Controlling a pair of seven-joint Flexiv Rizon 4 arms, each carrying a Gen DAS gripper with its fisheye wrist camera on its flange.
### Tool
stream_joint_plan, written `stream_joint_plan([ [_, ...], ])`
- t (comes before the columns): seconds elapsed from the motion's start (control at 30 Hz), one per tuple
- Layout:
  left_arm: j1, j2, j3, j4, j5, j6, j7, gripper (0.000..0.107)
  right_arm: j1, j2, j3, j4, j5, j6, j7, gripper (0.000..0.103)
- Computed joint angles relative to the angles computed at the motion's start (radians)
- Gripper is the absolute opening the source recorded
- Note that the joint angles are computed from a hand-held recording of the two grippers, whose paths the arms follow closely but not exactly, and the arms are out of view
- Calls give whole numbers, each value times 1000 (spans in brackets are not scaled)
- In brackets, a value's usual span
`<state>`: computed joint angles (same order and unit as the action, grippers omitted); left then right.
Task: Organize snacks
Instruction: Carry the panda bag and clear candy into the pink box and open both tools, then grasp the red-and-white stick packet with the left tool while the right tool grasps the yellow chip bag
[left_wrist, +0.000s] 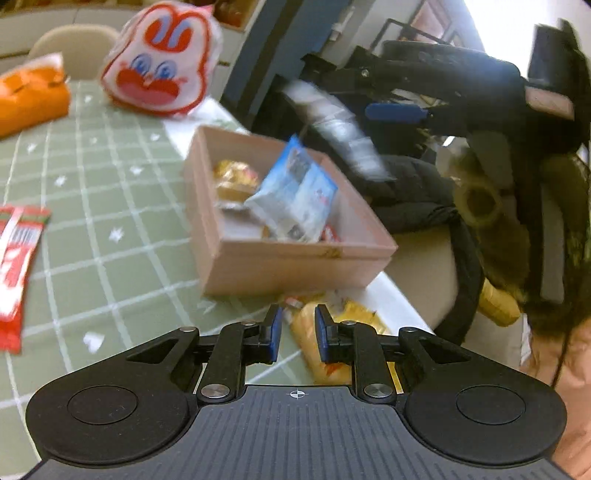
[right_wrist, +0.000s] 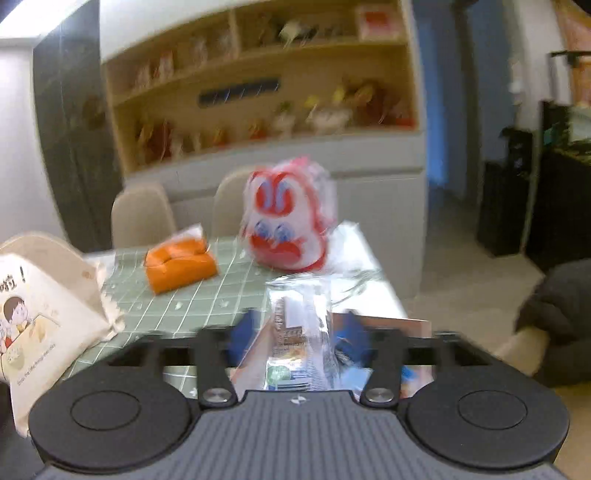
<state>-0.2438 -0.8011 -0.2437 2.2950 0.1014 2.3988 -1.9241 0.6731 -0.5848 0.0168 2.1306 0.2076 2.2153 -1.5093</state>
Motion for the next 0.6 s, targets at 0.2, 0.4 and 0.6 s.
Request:
stream_joint_plan([
  [0.2,12,-11,74,104,-31,162,-22,23,78,7,-47,40,87,-27,-22,72],
  [0.4,1,-21,166,204,-264,374,-77,23,-36,3,80,200,18,34,56,79],
  [0.6,125,-14,162,196,-218,264,-97,24,-89,-111,152,270,-39,179,157,79],
])
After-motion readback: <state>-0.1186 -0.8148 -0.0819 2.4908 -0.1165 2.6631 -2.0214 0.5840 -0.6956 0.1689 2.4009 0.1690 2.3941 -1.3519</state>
